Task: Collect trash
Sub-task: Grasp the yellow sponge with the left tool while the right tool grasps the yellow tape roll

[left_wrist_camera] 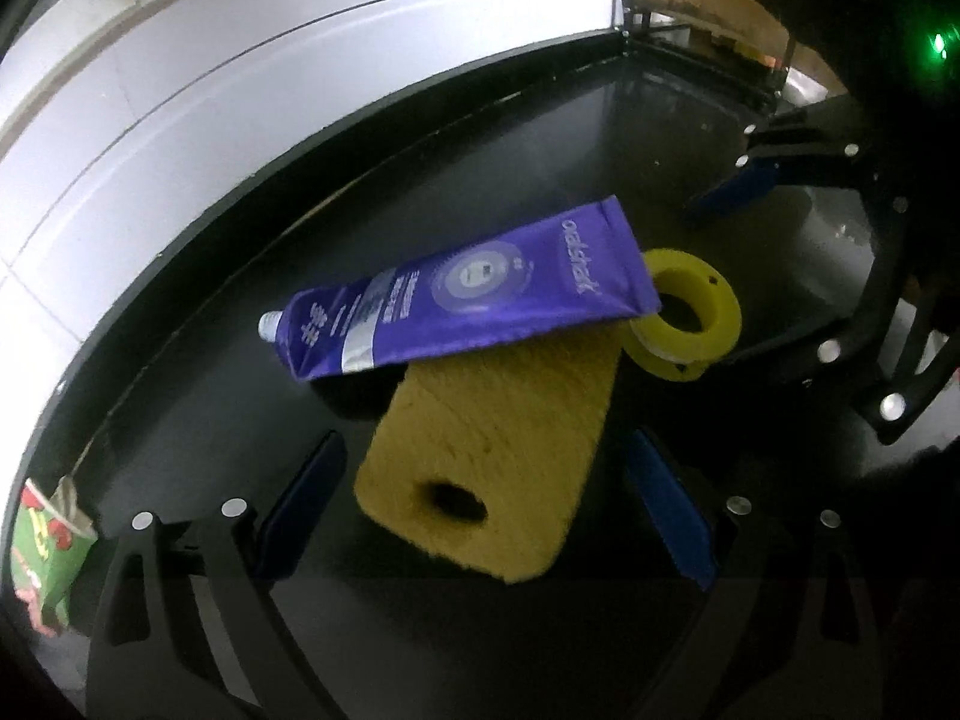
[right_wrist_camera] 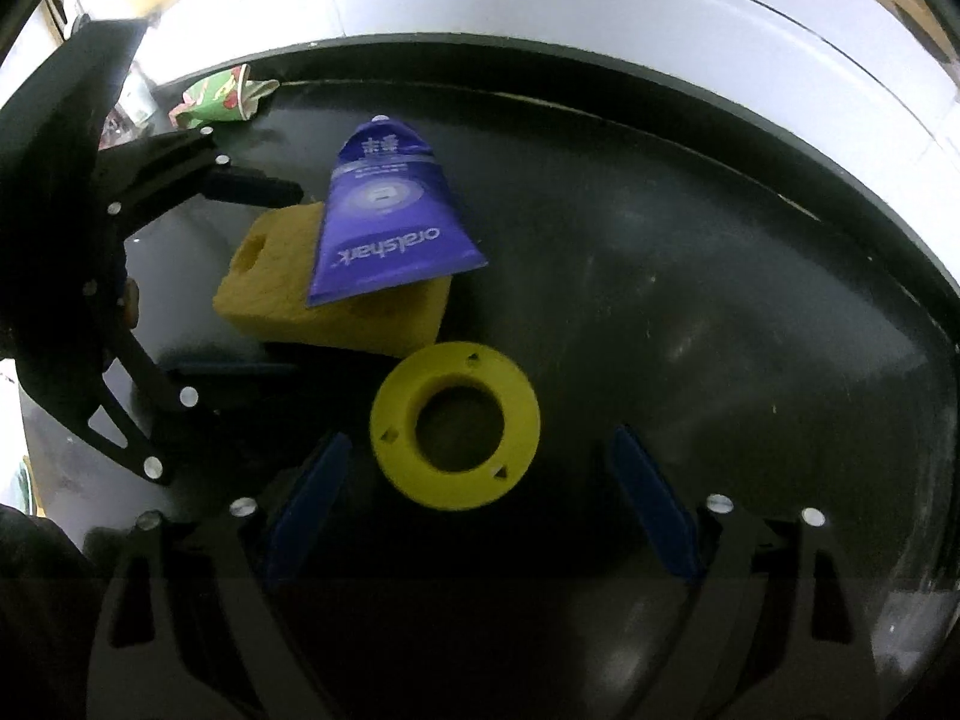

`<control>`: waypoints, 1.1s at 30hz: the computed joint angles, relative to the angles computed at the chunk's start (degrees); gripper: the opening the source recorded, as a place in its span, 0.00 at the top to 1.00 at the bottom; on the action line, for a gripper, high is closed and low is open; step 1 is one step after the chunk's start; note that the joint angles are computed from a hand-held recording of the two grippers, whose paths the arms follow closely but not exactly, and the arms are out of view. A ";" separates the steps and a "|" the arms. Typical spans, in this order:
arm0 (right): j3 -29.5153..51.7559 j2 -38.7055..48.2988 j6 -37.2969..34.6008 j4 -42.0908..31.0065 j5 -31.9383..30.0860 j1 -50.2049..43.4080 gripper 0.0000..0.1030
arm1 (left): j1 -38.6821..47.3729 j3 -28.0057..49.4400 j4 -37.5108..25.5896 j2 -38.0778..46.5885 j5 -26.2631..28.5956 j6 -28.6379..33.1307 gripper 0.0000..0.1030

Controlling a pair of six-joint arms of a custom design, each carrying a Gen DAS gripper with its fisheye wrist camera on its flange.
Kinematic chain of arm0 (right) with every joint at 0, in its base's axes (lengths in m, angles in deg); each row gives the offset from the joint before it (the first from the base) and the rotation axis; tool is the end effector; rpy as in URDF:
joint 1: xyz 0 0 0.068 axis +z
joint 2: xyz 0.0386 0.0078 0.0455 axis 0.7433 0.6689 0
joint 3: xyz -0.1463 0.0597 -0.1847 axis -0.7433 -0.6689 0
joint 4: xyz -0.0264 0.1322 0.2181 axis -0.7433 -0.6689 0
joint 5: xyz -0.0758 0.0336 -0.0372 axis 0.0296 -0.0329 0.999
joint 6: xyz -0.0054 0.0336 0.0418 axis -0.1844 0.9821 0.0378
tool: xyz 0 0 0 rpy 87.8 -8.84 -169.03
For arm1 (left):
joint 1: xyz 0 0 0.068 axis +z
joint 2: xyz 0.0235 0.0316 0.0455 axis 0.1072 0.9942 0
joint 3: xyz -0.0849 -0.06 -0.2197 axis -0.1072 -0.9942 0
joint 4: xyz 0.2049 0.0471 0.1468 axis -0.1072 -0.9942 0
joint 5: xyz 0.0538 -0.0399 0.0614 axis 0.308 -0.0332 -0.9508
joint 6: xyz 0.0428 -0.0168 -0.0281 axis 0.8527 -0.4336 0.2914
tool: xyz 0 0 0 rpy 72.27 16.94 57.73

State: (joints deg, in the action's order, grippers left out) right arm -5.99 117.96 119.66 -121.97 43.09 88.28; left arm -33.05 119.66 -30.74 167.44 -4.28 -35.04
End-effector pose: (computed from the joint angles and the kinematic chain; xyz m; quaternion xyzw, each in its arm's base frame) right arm 0.1643 0.1297 0.1989 -0.0071 0.9774 0.0378 0.2080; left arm 0.2605 -0.2247 0.2023 0.5786 0.7644 -0.1489 0.2423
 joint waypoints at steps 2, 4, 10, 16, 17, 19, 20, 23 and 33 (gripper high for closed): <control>0.51 1.51 -2.17 0.64 -0.45 -0.55 0.28 | 0.08 0.80 -0.31 1.18 1.56 -0.19 0.16; 0.92 3.06 -3.70 1.09 -0.84 -0.57 0.33 | -0.16 1.17 -0.37 2.38 1.98 0.01 0.24; 1.60 3.22 -4.02 0.73 0.17 0.72 0.47 | -0.46 2.44 -3.24 2.12 3.11 -1.00 0.43; 2.81 -2.68 3.25 -6.74 4.85 8.33 0.47 | -1.54 -3.66 -5.53 -7.72 0.96 -5.22 0.46; 3.09 -3.63 4.32 -8.28 5.56 9.47 0.47 | -1.89 -5.20 -6.01 -10.00 0.39 -5.82 0.46; 3.99 -5.70 8.19 -12.32 7.87 13.51 0.47 | -3.14 -8.97 -7.72 -16.11 -0.92 -7.76 0.46; 4.26 -6.43 9.76 -13.75 8.74 15.13 0.47 | -3.53 -10.51 -8.50 -18.76 -1.35 -8.57 0.46; 6.55 -7.36 15.94 -19.19 11.93 21.65 0.47 | -5.39 -15.03 -11.17 -27.36 -3.44 -12.46 0.46; 17.27 -0.83 33.65 -30.90 19.05 40.52 0.47 | -10.19 -20.21 -21.10 -45.70 -10.56 -23.65 0.46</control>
